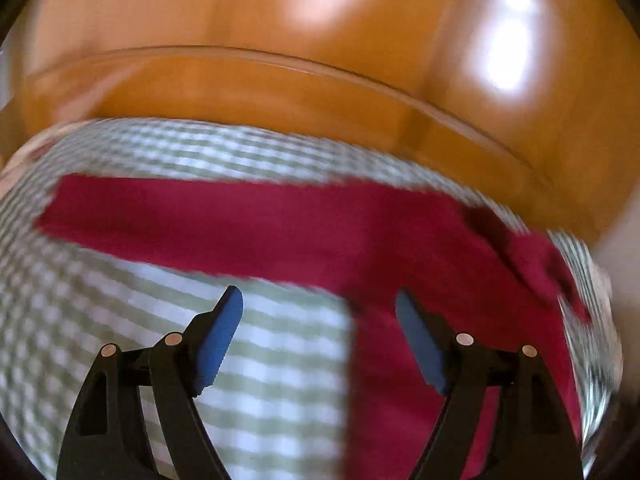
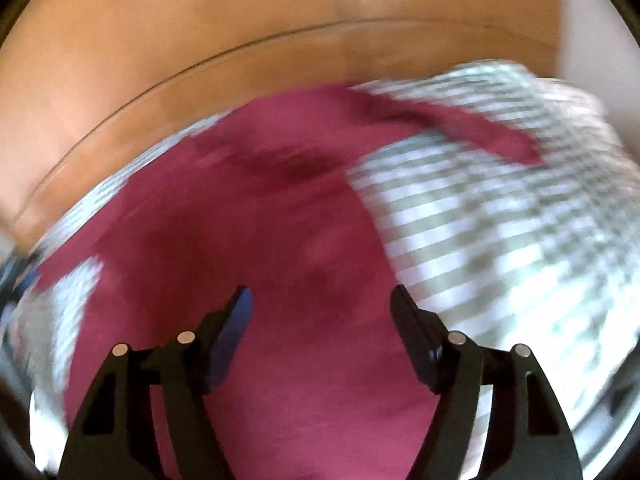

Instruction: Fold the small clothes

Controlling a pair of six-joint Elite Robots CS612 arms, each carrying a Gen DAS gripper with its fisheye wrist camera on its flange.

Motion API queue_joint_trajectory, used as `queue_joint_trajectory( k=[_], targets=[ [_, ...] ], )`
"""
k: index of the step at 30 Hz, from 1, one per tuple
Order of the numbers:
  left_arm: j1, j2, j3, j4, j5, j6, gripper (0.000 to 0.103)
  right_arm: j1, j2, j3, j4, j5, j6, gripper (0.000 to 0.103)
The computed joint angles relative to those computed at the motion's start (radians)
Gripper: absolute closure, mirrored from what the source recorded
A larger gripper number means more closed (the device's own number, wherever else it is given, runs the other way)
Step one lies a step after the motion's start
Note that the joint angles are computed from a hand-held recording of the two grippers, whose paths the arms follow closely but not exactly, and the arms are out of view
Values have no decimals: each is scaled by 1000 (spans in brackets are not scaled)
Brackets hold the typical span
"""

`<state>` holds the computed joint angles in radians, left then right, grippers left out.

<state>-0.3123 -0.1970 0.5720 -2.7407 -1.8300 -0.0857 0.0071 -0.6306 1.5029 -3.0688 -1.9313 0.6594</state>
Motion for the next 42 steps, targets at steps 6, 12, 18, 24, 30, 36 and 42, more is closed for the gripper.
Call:
queue_joint_trajectory(
  k=[6, 12, 18, 24, 30, 36, 42],
  targets=[
    [-75, -67, 187, -41, -9, 223, 25, -65, 44, -54, 149, -288, -12, 24],
    [-87, -40, 149, 51, 41, 224, 25, -101, 127, -180, 206, -286, -145, 23],
    [-92, -10, 110, 58, 44, 193, 16, -148, 175, -260, 283, -255, -146, 26],
    [-93, -1, 95, 65, 46, 192, 13, -182, 144, -228, 295, -233, -143, 98],
    [-92, 1, 92, 64, 37, 190, 12, -177, 49, -129, 199, -281, -296, 99],
    [-91, 4, 88, 63, 32, 187, 11, -213, -23, -99, 315, -298, -282, 99],
    [-94, 4, 86, 72, 41, 196, 10, -253, 39, -179, 513, -278, -78, 94]
  ],
)
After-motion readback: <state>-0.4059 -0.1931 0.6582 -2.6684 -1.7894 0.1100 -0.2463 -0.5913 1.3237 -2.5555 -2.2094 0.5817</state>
